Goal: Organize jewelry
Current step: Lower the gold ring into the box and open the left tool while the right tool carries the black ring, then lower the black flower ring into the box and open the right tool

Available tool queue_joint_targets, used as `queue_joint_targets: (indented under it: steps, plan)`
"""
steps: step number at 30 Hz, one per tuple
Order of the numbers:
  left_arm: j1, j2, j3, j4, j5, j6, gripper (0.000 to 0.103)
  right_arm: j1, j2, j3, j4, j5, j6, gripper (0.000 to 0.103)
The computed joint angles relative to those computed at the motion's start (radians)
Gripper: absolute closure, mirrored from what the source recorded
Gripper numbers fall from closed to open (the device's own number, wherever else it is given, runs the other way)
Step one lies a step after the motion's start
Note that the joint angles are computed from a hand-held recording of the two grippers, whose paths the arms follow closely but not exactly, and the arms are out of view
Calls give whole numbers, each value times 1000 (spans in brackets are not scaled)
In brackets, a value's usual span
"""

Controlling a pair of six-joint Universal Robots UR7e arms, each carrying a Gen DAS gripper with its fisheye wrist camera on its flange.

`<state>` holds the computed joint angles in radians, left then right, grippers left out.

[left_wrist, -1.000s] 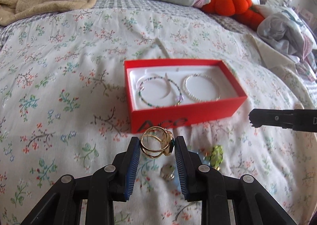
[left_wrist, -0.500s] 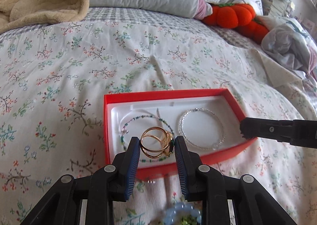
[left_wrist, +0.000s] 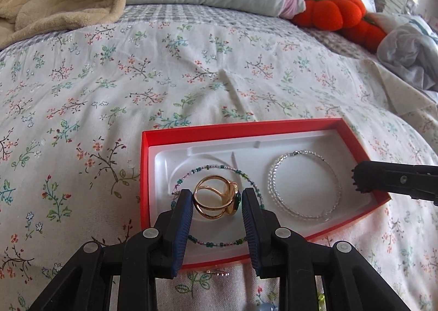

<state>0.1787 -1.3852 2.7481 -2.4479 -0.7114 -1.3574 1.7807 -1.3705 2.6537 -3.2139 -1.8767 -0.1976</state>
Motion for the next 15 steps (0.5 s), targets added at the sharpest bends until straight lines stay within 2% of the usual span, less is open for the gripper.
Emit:
queue_joint_targets:
  steps: [1, 7, 15]
  plan:
    - [-2, 1, -2, 7, -2, -1, 64, 1, -1, 0, 1, -1, 0, 76]
    - [-41, -19, -18, 113, -7, -37, 52, 10, 2, 1, -4, -12, 11, 76]
    - [-113, -131, -23, 304, -47, -145, 46, 29, 39, -17, -18, -45, 37, 76]
